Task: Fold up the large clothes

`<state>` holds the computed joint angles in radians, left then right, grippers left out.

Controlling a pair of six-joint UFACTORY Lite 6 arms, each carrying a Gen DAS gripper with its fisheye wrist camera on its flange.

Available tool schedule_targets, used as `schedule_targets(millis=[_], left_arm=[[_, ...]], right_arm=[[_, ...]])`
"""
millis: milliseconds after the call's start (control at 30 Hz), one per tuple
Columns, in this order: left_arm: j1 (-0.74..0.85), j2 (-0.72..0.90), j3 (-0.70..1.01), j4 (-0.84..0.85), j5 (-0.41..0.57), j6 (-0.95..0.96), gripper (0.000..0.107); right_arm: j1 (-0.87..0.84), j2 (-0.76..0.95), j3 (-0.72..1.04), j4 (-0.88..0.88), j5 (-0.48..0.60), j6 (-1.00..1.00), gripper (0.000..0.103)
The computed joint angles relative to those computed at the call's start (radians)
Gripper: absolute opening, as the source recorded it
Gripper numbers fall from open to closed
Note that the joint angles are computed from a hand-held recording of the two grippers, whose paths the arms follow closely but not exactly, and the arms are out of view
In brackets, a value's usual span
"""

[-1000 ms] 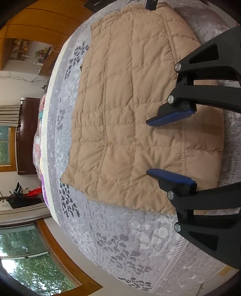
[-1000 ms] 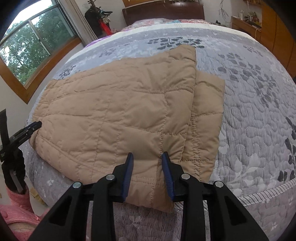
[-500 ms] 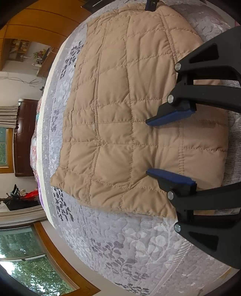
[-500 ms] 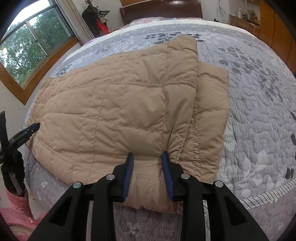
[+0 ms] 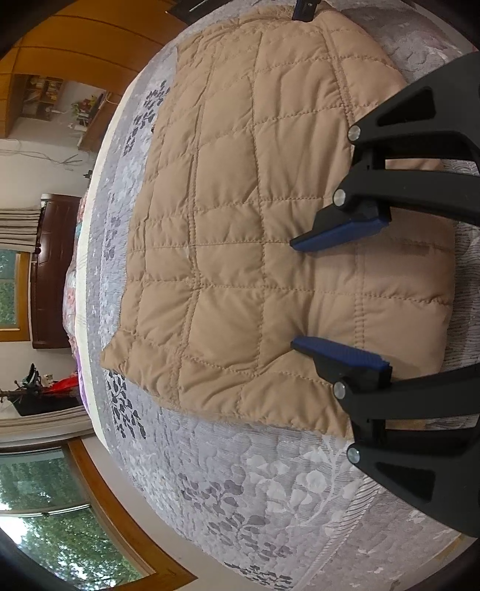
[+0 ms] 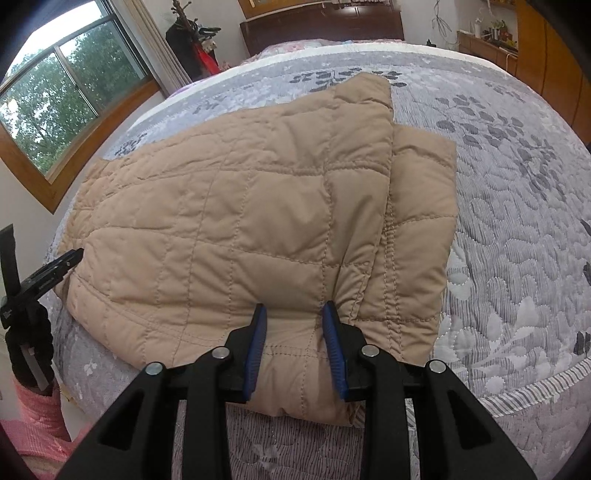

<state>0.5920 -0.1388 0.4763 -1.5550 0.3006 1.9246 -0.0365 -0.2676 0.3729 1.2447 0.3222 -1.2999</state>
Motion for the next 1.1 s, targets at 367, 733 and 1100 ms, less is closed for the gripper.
schedule_targets(millis=[367,733,1100], left_arm=[[0.247,-0.265,-0.078,0.507,0.198,-0.441,0.055],[0.679,0.059,0.072,0.584,0.550,-0.463,0.061],[0.655,0.331,0.186,0.483,0.680,-0.479,0.063]], right_arm=[[-0.118,-0.121,-0.009,-0.173,0.152,0.127,0.033],[-0.198,-0.117,0.017,-0.225,0.237,0.132,0.033],[-0.178,-0.147,0.004,-0.269,0.221,0.172,0.033]])
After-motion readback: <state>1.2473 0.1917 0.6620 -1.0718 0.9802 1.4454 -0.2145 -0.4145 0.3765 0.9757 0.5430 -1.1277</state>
